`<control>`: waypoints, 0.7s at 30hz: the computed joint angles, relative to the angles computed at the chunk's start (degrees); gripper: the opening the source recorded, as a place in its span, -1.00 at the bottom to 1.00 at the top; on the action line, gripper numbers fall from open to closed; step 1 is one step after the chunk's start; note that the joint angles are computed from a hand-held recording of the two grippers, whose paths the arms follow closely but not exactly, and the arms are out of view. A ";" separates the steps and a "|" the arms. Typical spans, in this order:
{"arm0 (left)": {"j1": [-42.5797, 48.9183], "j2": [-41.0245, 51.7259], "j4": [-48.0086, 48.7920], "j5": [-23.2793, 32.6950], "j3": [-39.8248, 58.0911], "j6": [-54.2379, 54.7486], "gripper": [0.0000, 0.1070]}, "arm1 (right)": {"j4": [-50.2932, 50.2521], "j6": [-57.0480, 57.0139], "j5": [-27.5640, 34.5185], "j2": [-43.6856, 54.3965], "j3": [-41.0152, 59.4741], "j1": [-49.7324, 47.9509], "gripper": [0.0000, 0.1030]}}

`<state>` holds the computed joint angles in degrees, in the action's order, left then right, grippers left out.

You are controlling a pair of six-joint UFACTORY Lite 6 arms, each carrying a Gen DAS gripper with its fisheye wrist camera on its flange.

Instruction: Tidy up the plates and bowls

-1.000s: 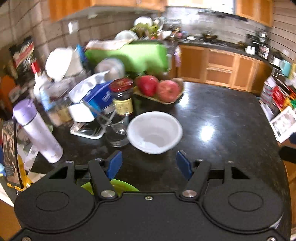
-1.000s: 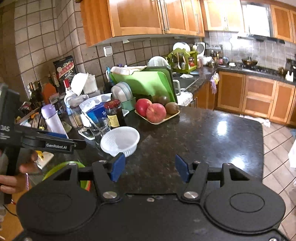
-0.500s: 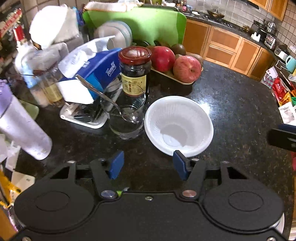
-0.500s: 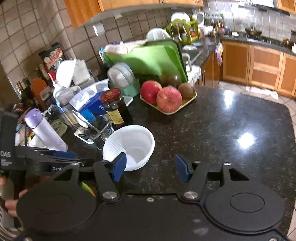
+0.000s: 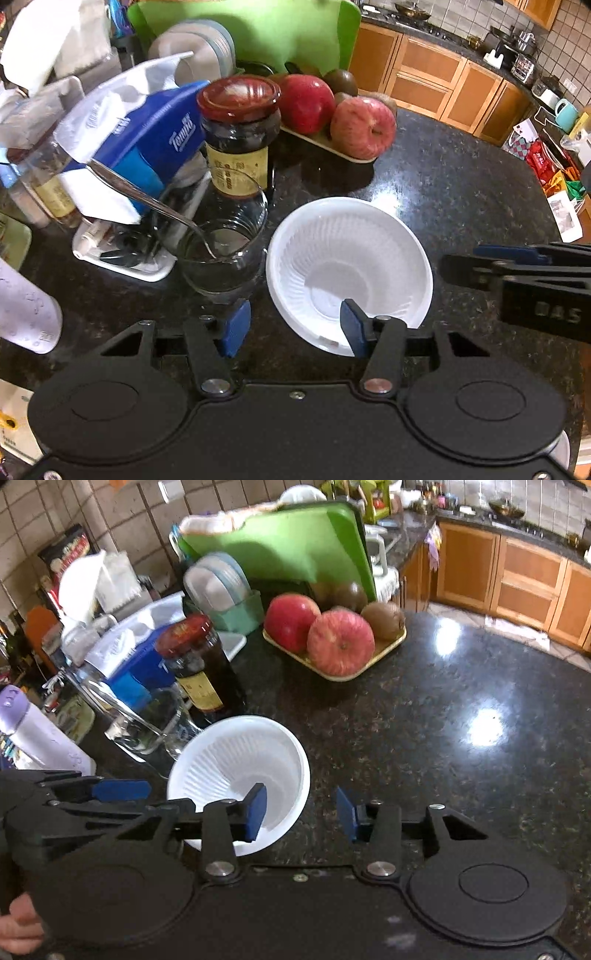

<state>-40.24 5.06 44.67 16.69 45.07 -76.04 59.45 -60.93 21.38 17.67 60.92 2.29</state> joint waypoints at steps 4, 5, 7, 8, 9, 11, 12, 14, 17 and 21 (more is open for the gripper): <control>0.78 2.14 -0.67 -0.32 1.46 0.96 0.08 | 0.16 -0.64 -0.94 4.20 2.50 0.70 -0.16; 0.87 2.57 -0.52 -0.17 1.81 0.78 0.07 | 0.49 -1.17 -1.01 5.00 2.95 0.83 -0.17; 1.06 3.44 -0.58 -0.06 2.51 0.82 -0.02 | 0.54 -1.51 -1.14 6.00 3.51 1.17 -0.20; 1.24 3.90 -1.11 -0.07 2.92 1.46 -0.04 | 0.59 -1.65 -1.41 6.43 3.77 1.46 -0.22; 1.32 4.29 -1.24 0.01 3.23 1.54 -0.07 | 0.73 -2.05 -1.81 6.73 3.86 1.74 -0.25; 1.48 5.18 -1.44 -0.02 3.83 1.73 -0.09 | 1.07 -2.74 -2.21 7.48 4.27 2.13 -0.28; 1.58 5.60 -1.69 -0.20 4.03 2.00 -0.15 | 1.00 -2.81 -2.13 7.82 4.50 2.18 -0.33; 1.75 6.77 -3.29 -0.46 4.89 3.77 -0.24 | 0.66 -2.34 -1.72 8.37 4.96 2.20 -0.42; 1.59 8.02 -2.27 -0.26 5.69 2.75 -0.31 | 0.10 -1.43 -1.49 8.93 5.45 2.25 -0.51; 1.44 10.16 -3.77 0.02 7.36 4.39 -0.43 | -0.69 -0.97 -2.00 7.99 4.31 2.03 -0.66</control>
<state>-38.80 15.22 40.91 16.71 52.43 -71.66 58.76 -61.90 19.38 25.67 65.23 4.32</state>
